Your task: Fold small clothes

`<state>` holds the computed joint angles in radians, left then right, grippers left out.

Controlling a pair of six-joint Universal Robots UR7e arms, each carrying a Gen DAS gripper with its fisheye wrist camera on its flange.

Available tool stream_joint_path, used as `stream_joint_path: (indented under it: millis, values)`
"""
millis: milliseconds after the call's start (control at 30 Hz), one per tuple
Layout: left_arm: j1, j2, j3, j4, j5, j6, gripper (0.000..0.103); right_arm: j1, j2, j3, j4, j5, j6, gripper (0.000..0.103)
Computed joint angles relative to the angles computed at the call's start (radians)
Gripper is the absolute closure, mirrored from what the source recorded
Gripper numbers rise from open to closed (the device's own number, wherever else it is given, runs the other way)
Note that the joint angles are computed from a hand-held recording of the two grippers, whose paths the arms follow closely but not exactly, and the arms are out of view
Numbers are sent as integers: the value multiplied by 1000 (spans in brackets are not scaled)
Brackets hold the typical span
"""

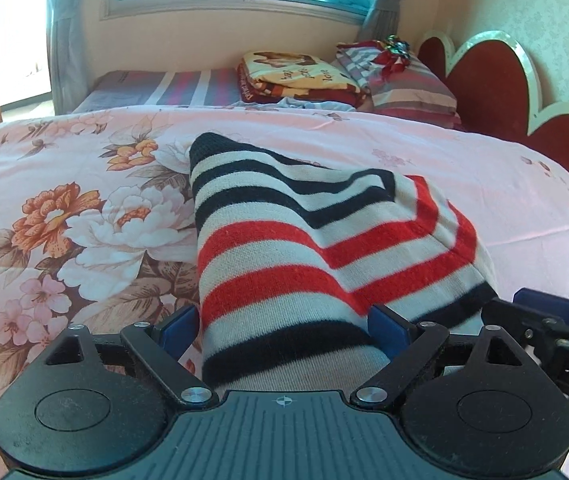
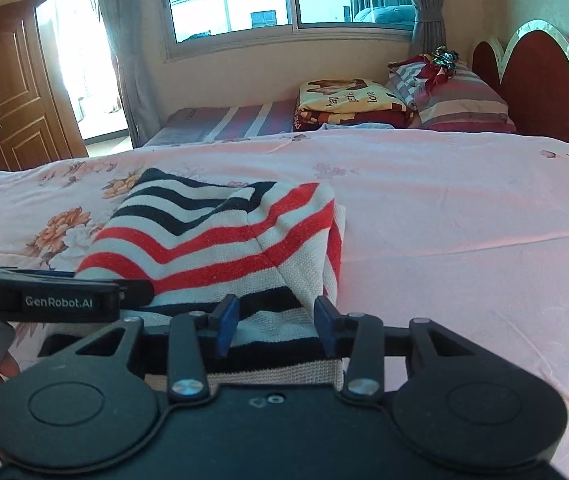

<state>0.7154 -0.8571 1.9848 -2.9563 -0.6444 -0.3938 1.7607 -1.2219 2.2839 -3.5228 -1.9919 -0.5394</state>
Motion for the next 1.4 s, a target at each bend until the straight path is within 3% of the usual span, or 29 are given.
stream_joint_path:
  millis: [200,367,533,667,733,833,1067,1133,1200,1400]
  values:
    - [-24,-29,57,-10,-9,-74,12,6,-12,68,-73,-28,-48,61]
    - [-52,-76,127,-19,-41,-89,12,7,-77,119,-91,-8,-11,62]
    - [-47,-82,165,-35,-62,-142,12,-35,-85,148,-13,-37,43,66]
    - [-59,-101,165,26,-73,-184,12,-62,-133,167,28,12,154,67]
    - [-57,-110,164,75,-111,-175,12,-52,-130,176,6,-7,127,67]
    - [-67,-91,198,2,-89,-118,10,-81,-133,179,43,9,142,66]
    - [-69,-116,192,61,-100,-147,9,-36,-151,168,108,-48,149,64]
    - [-71,-126,191,78,-104,-159,9,-28,-161,166,123,-62,148,57]
    - [-75,-134,187,87,-102,-161,9,-26,-180,162,135,-58,147,42]
    - [-85,-139,161,55,-87,-104,9,-27,-208,119,166,-10,163,29]
